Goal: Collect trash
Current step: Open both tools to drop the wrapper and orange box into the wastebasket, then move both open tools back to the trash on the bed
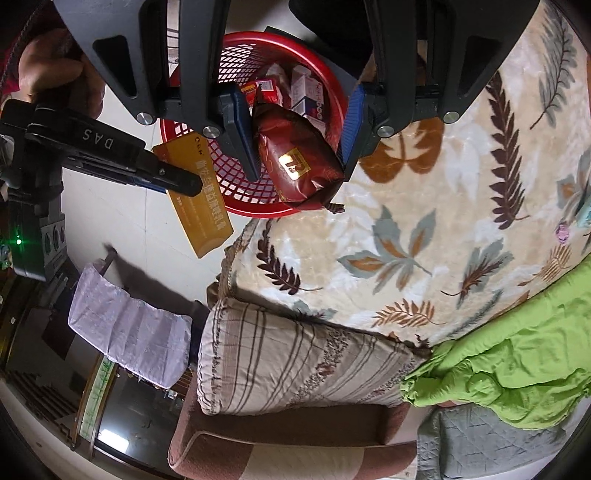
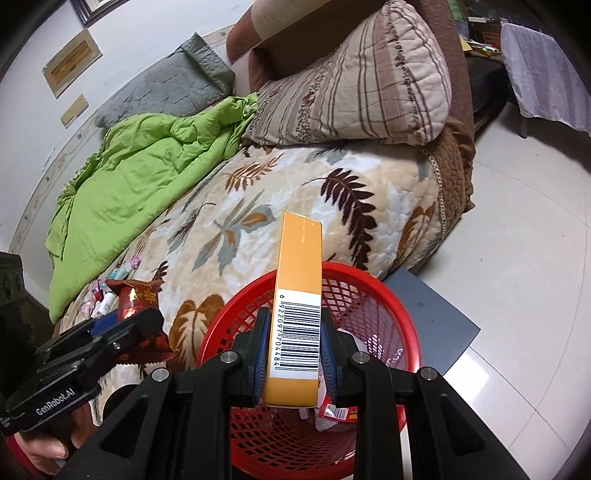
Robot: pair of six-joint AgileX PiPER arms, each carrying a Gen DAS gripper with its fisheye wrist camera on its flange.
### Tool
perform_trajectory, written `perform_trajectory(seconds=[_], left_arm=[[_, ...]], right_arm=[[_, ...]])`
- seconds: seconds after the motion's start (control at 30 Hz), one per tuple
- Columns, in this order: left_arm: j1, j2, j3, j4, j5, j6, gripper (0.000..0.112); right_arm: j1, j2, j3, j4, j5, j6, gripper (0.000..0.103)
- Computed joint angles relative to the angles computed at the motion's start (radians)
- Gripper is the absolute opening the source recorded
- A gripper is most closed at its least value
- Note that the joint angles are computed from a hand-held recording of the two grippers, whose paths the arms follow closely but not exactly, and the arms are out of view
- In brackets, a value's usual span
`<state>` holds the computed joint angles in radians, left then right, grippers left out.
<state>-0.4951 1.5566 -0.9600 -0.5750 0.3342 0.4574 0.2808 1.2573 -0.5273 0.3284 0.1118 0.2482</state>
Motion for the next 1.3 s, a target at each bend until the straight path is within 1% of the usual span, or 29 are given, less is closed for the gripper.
perform_trajectory(seconds=[0.07,0.17,0.2,0.23,0.3,0.33,0.37,0.5,0.57,0.63,0.7,0.77,0.8,0.83,0.9,0.97,1.03,1.07,1.13,1.3], left_arm=[[-0.012,0.009,-0.009,0.004,0.002,-0.01,0.04],[-0.025,0.014,-0.012,-0.003,-0.006,-0.009,0.042],[-0.027,0.014,-0.011,-0.002,-0.012,-0.014,0.049],[-0.029,0.013,-0.01,0.004,-0.019,-0.026,0.06],[-0.025,0.002,0.001,-0.04,-0.034,0.006,0.065],[-0.02,0.001,-0.001,-0.072,-0.03,0.035,0.066],[-0.015,-0.002,-0.002,-0.093,-0.023,0.056,0.066],[0.0,-0.022,0.007,-0.078,-0.02,0.043,0.068],[0.015,-0.037,0.018,-0.059,-0.015,0.022,0.068],[0.043,-0.054,0.032,-0.077,-0.009,0.041,0.068],[0.072,-0.069,0.045,-0.051,-0.009,0.023,0.068],[0.108,-0.087,0.059,-0.047,-0.004,0.029,0.068],[0.131,-0.096,0.065,-0.042,0.002,0.028,0.068],[0.158,-0.109,0.074,-0.048,0.009,0.04,0.068],[0.22,-0.133,0.092,-0.079,0.019,0.083,0.068],[0.281,-0.151,0.109,-0.111,0.022,0.127,0.068],[0.353,-0.157,0.117,-0.147,0.041,0.176,0.069],[0.389,-0.156,0.119,-0.174,0.052,0.207,0.069],[0.473,-0.155,0.123,-0.225,0.078,0.27,0.069],[0.674,-0.133,0.122,-0.303,0.125,0.383,0.069]], right_arm=[[-0.008,-0.005,0.003,0.027,0.003,-0.03,0.027],[-0.023,-0.015,0.009,0.118,0.01,-0.121,0.029],[-0.027,-0.016,0.007,0.135,0.015,-0.138,0.029],[-0.032,-0.016,0.005,0.137,0.021,-0.14,0.029],[-0.039,-0.021,0.005,0.141,0.027,-0.137,0.029],[-0.042,-0.026,0.005,0.153,0.03,-0.148,0.03],[-0.044,-0.03,0.003,0.14,0.032,-0.132,0.03],[-0.025,-0.049,-0.012,-0.078,0.036,0.09,0.032],[-0.013,-0.047,-0.024,-0.108,0.038,0.121,0.032],[0.012,-0.03,-0.042,-0.141,0.035,0.158,0.032],[0.044,-0.005,-0.061,-0.165,0.026,0.185,0.032],[0.09,0.032,-0.092,-0.224,0.017,0.249,0.032],[0.107,0.049,-0.104,-0.22,0.009,0.246,0.032],[0.128,0.069,-0.12,-0.199,0.002,0.228,0.033],[0.165,0.111,-0.156,-0.107,-0.005,0.137,0.033],[0.207,0.159,-0.202,-0.094,-0.007,0.119,0.033],[0.251,0.213,-0.253,-0.091,-0.008,0.105,0.033],[0.275,0.245,-0.29,-0.088,-0.002,0.09,0.033],[0.314,0.293,-0.346,-0.154,0.006,0.147,0.033],[0.383,0.436,-0.511,-0.077,0.058,0.043,0.033]])
